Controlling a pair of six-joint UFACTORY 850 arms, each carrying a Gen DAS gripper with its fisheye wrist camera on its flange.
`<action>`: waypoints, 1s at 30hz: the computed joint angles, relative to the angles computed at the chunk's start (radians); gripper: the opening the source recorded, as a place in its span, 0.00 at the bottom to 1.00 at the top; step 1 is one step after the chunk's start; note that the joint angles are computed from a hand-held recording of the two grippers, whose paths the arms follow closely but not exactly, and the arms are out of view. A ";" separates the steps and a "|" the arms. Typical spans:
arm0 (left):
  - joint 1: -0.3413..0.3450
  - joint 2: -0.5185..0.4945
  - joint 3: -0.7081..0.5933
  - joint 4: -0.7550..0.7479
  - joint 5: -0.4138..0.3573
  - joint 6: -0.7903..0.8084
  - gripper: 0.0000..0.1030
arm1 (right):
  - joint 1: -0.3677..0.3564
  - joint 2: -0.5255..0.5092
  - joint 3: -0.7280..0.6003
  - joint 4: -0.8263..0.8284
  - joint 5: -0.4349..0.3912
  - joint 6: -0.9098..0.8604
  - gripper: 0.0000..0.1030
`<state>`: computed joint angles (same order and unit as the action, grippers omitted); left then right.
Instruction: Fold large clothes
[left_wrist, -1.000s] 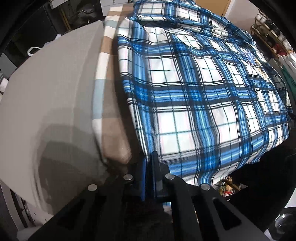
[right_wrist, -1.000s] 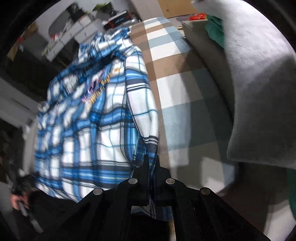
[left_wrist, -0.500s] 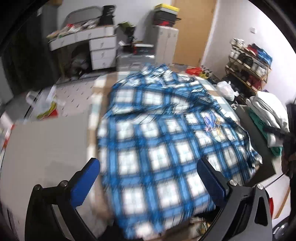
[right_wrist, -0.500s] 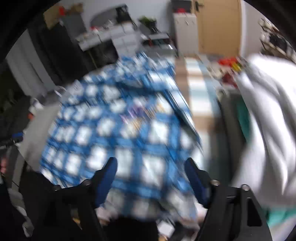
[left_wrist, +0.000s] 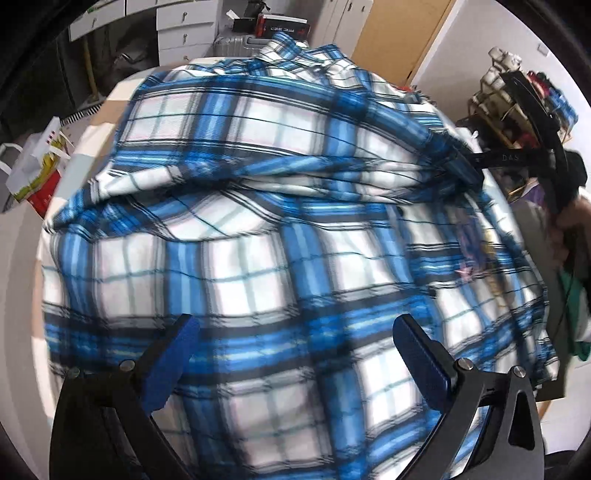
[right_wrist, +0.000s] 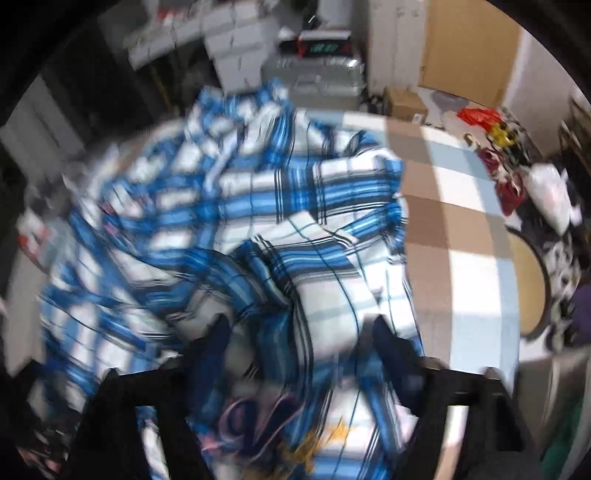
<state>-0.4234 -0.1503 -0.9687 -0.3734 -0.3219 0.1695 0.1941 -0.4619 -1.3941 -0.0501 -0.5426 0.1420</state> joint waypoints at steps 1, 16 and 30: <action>0.002 0.008 0.003 0.027 0.002 -0.024 0.99 | 0.001 -0.009 -0.009 -0.006 -0.010 -0.003 0.08; 0.051 0.019 0.018 -0.016 0.067 -0.035 0.99 | -0.121 -0.062 -0.119 0.695 0.004 -0.046 0.11; 0.005 -0.040 -0.029 0.109 0.051 -0.142 0.99 | 0.015 0.173 0.154 -0.329 0.192 0.002 0.71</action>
<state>-0.4181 -0.1902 -0.9977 -0.2644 -0.2706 0.0279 0.2091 -0.2891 -1.2399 -0.3792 -0.3506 0.1439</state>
